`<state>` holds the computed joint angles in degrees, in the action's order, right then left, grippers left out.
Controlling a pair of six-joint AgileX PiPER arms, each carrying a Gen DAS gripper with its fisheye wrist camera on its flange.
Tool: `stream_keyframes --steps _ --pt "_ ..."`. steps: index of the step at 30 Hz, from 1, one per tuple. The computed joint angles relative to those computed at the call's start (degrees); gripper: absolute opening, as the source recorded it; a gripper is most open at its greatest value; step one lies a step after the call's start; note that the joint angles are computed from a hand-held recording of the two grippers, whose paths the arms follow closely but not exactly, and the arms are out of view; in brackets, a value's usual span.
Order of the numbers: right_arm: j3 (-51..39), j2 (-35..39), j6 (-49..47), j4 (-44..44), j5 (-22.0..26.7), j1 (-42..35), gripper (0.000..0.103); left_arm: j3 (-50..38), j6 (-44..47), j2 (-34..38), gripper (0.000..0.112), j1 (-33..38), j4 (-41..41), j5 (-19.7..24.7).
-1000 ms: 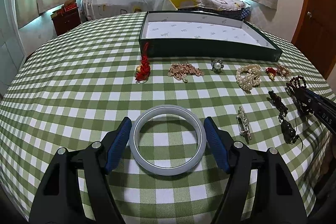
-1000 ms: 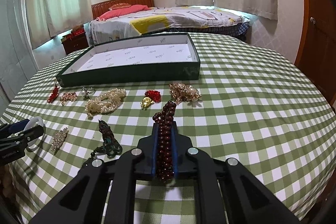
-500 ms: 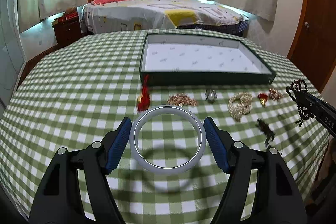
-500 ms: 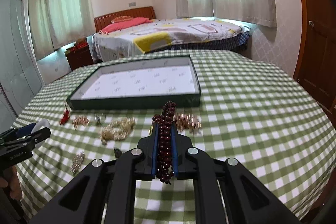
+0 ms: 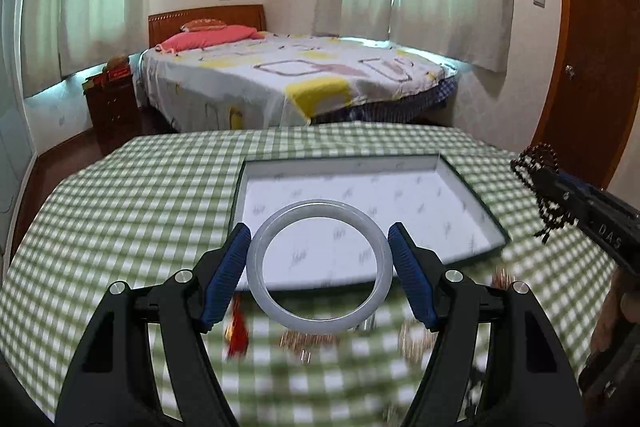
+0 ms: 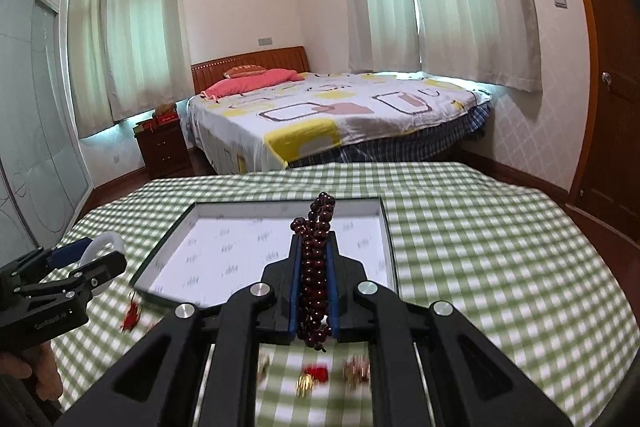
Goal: Organize jewelry
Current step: 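Carry the bangle and bead bracelet into the tray and open both tools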
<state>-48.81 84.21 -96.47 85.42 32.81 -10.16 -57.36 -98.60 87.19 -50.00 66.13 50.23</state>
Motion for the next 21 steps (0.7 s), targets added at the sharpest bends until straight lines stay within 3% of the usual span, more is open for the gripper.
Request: stream_keyframes --steps 6,14,21 --pt "-6.94 7.95 3.26 -3.26 -5.07 5.19 0.012 -9.13 7.61 9.54 0.069 8.62 -3.38 -6.64" --pt "-15.00 19.87 19.06 -19.17 -7.57 7.57 0.012 -15.33 17.40 20.00 0.069 16.19 -14.26 -13.96" --pt "-18.46 23.95 29.47 -30.31 -8.35 8.57 0.012 -16.84 20.82 23.19 0.069 17.94 -17.50 -15.52"
